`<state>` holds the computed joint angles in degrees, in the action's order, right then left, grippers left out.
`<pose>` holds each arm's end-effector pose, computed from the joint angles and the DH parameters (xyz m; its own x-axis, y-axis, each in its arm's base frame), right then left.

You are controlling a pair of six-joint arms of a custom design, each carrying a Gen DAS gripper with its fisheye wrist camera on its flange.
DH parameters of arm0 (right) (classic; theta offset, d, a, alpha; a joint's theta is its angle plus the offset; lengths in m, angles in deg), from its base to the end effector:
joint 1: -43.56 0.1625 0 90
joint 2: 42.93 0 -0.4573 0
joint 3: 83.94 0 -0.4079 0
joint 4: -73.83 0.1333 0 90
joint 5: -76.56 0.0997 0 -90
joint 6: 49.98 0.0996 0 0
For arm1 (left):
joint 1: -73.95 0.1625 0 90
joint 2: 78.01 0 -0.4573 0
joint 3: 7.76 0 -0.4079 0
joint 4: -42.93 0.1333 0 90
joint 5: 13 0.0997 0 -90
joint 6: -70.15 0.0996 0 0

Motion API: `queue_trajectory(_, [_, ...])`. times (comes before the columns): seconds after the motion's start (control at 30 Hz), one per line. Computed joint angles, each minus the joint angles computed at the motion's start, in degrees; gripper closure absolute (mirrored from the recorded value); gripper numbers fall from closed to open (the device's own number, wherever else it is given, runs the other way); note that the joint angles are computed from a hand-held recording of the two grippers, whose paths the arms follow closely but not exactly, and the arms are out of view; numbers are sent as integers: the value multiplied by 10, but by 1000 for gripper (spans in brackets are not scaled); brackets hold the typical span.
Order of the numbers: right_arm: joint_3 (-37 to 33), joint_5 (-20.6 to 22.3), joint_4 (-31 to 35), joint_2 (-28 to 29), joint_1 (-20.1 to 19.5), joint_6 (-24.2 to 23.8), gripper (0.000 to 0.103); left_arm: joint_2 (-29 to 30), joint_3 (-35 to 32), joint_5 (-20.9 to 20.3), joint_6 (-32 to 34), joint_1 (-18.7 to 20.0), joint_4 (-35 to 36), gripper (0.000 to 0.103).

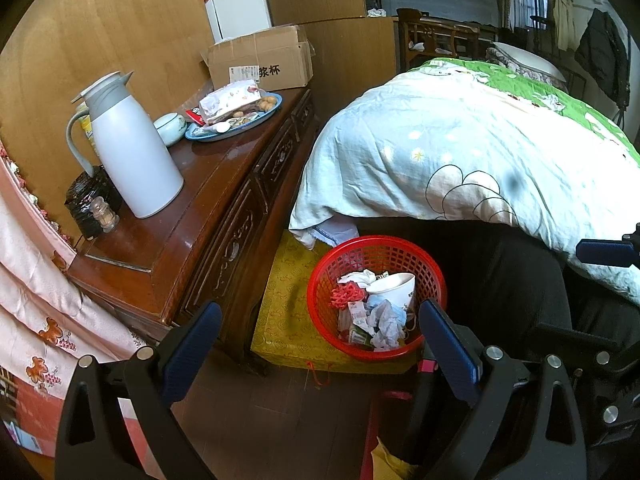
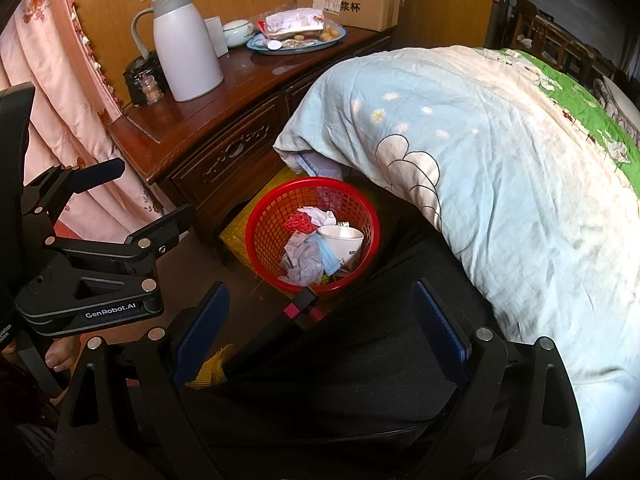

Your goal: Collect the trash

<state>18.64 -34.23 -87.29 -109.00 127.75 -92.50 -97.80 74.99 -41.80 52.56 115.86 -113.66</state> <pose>0.0318 -0.6549 0.3178 -0.7268 -0.3358 0.5992 -0.5534 0.8030 -0.2212 -0.3872 -0.6439 -0.0876 -0.5706 0.1050 -0.8145 0.5983 0.7326 -0.3246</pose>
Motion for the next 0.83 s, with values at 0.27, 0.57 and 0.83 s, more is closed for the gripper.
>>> queue_trajectory(0.27, [1, 1, 1, -1, -1, 0, 14, 0, -1, 0, -4, 1, 5, 6])
queue_trajectory(0.57, [3, 2, 4, -2, -2, 2, 14, -1, -1, 1, -3, 3, 9, 6])
queue_trajectory(0.83, [-1, 5, 12, -3, -4, 4, 14, 0, -3, 11, -4, 3, 16, 6])
